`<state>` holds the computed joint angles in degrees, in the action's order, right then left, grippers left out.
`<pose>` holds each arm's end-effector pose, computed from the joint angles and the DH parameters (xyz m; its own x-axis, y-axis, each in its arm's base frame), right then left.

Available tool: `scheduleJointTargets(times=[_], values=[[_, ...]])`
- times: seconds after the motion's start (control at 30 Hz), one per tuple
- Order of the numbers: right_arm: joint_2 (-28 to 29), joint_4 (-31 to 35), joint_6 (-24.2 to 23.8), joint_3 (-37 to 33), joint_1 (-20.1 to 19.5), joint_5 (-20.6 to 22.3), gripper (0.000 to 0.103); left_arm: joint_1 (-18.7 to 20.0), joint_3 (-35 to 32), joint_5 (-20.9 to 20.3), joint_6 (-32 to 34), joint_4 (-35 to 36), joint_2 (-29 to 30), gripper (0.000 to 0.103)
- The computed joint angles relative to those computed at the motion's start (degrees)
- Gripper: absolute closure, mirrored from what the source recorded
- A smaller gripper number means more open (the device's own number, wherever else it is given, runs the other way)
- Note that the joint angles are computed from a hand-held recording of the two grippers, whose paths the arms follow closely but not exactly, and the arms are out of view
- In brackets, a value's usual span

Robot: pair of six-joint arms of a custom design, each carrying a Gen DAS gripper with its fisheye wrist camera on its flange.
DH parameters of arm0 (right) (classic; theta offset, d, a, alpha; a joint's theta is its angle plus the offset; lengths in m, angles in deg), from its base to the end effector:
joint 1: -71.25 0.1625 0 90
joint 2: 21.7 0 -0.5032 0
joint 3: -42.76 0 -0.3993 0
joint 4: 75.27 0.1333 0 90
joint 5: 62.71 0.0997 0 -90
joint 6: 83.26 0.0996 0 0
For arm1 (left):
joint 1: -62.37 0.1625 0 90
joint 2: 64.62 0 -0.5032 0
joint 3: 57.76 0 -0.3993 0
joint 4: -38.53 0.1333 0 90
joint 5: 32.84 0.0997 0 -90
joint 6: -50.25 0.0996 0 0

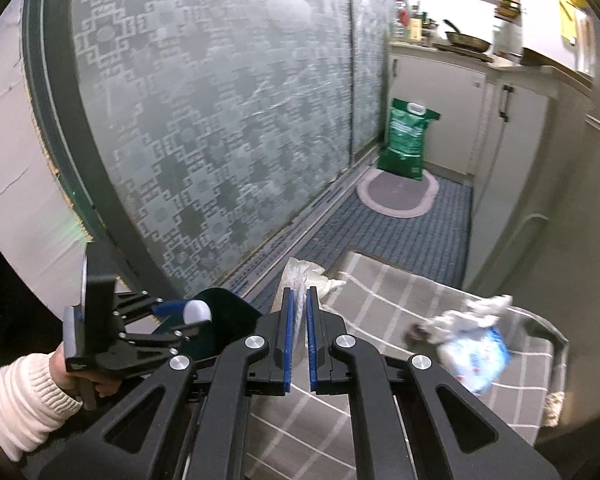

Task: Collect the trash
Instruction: 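Carry the white ball and tissue over the bin and release both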

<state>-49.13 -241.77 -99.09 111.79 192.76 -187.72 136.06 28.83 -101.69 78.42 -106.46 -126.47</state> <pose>0.5215 -0.7050 0.1193 -0.7199 -0.3333 0.6088 -0.6497 0.6323 -0.4221 -0.0434 -0.7510 0.4091 -0.7196 0.4685 -0.5126 0.6605 0.6896 -0.2970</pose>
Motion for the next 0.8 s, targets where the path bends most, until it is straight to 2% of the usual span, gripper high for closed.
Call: scheduleJointTargets(times=[0.5, 0.8], values=[[6.4, 10.9, 0.9, -8.8, 0.4, 2.4, 0.097, 2.4, -0.1, 4.5, 1.4, 7.8, 0.8, 0.061], [11.3, 20.5, 4.3, -15.2, -0.2, 3.5, 0.097, 4.0, -1.0, 6.8, 0.9, 12.3, 1.7, 0.06]])
